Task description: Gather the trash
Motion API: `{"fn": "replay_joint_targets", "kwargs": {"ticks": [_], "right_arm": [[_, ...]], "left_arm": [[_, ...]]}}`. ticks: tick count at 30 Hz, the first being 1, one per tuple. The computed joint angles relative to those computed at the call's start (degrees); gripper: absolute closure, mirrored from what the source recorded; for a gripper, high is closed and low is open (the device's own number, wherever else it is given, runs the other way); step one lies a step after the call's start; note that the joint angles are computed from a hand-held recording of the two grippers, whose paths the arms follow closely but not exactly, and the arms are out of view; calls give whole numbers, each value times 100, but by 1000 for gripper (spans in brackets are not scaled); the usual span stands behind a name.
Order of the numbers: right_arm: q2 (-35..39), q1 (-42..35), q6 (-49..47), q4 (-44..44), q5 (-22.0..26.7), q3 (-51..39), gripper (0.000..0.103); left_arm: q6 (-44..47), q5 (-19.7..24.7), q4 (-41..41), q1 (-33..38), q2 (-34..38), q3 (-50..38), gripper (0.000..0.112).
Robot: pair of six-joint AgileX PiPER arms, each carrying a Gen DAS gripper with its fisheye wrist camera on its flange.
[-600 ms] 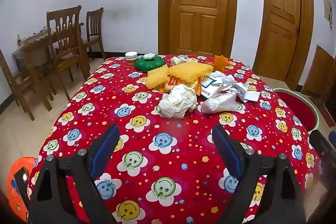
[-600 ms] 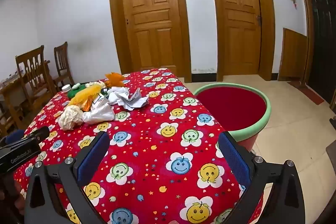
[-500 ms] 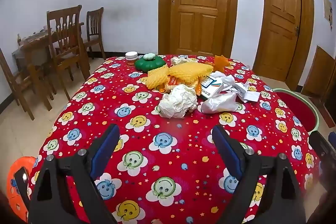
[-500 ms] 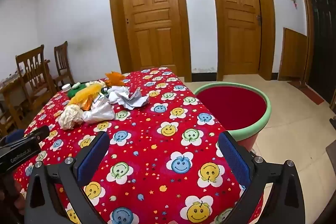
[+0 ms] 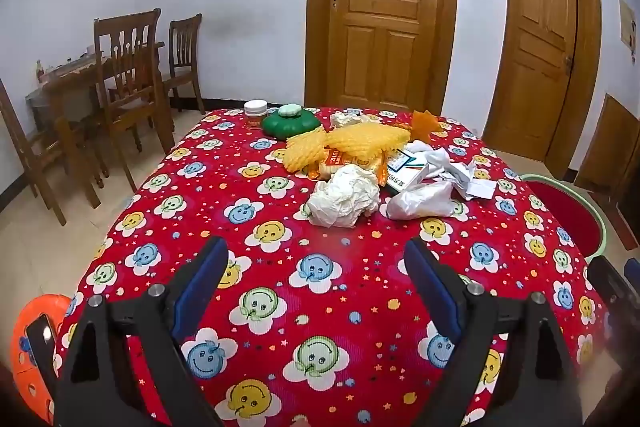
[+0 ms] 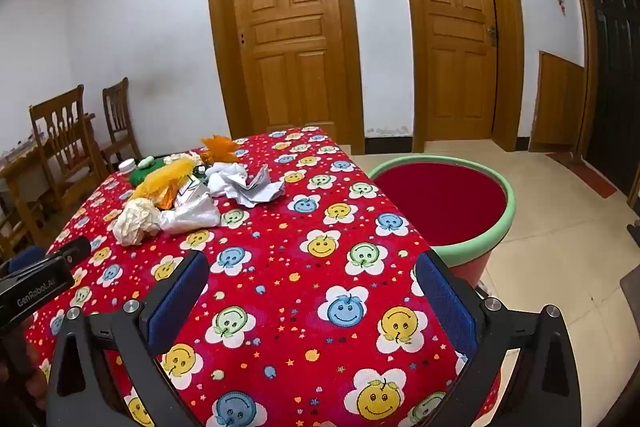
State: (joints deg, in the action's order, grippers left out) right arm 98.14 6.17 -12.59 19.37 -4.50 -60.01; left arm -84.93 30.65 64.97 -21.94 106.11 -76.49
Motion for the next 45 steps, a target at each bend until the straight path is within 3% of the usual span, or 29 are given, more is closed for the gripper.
{"fn": "replay_joint_targets", "kwargs": {"ticks": [17, 33, 45], "right_arm": [[-8, 23, -602, 647, 30, -8, 1], [15, -21, 157, -111, 40, 15, 1], [19, -37, -95, 191, 82, 3, 1]], "left_arm": [[-37, 15, 33, 9, -69, 49, 22], [-3, 27, 4, 9, -119, 79, 22], [-13, 14, 17, 13, -119, 89, 22]]}}
